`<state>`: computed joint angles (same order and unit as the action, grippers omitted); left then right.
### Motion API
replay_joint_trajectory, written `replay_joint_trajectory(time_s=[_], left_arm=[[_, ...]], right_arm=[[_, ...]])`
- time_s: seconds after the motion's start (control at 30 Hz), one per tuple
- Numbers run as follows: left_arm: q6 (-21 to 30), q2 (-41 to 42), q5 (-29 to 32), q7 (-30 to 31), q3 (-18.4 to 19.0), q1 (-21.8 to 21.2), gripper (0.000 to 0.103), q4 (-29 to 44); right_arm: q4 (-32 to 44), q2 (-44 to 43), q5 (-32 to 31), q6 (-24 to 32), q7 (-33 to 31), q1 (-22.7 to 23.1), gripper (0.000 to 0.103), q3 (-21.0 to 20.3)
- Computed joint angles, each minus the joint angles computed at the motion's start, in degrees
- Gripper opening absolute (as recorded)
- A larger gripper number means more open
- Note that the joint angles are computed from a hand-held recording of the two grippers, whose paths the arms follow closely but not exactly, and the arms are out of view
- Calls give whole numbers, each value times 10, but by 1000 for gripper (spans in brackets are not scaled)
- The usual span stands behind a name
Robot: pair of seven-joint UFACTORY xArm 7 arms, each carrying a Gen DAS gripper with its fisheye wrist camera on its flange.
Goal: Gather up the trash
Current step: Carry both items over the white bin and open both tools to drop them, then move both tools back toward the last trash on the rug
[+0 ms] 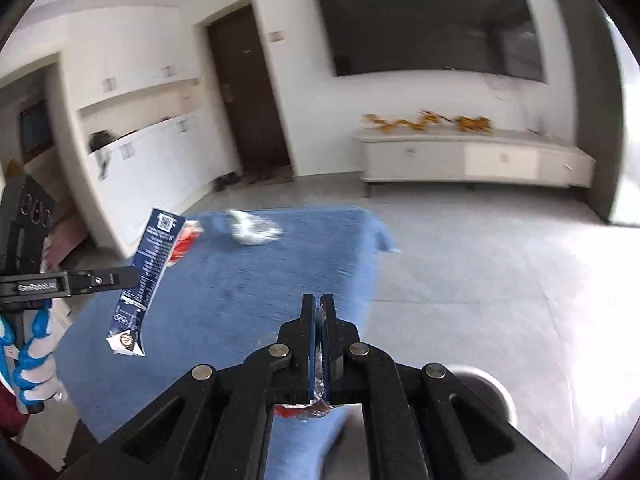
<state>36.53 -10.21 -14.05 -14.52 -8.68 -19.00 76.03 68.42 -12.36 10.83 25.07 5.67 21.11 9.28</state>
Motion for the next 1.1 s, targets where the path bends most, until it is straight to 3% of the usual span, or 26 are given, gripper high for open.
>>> replay_joint_trajectory(time_s=[0.27, 0.5, 0.63, 0.7, 0.93, 1.1], left_arm=[[64, 230, 54, -8, -40, -60, 2, 237], [165, 403, 90, -30, -28, -115, 2, 430], [199, 480, 90, -44, -17, -138, 4, 524], [212, 515, 83, -53, -15, -144, 4, 568], [211, 534, 58, -50, -18, -145, 15, 573], [167, 459, 68, -42, -14, -141, 15, 463]], right_arm=[[-92, -25, 22, -10, 16, -39, 3, -44], [-138, -3, 102, -25, -7, -52, 3, -75], [-152, -1, 108, -28, 4, -69, 5, -75], [-159, -2, 108, -30, 8, -76, 11, -74], [-184, -20, 89, -35, 36, -89, 18, -68], [-201, -47, 76, -31, 57, -90, 19, -67]])
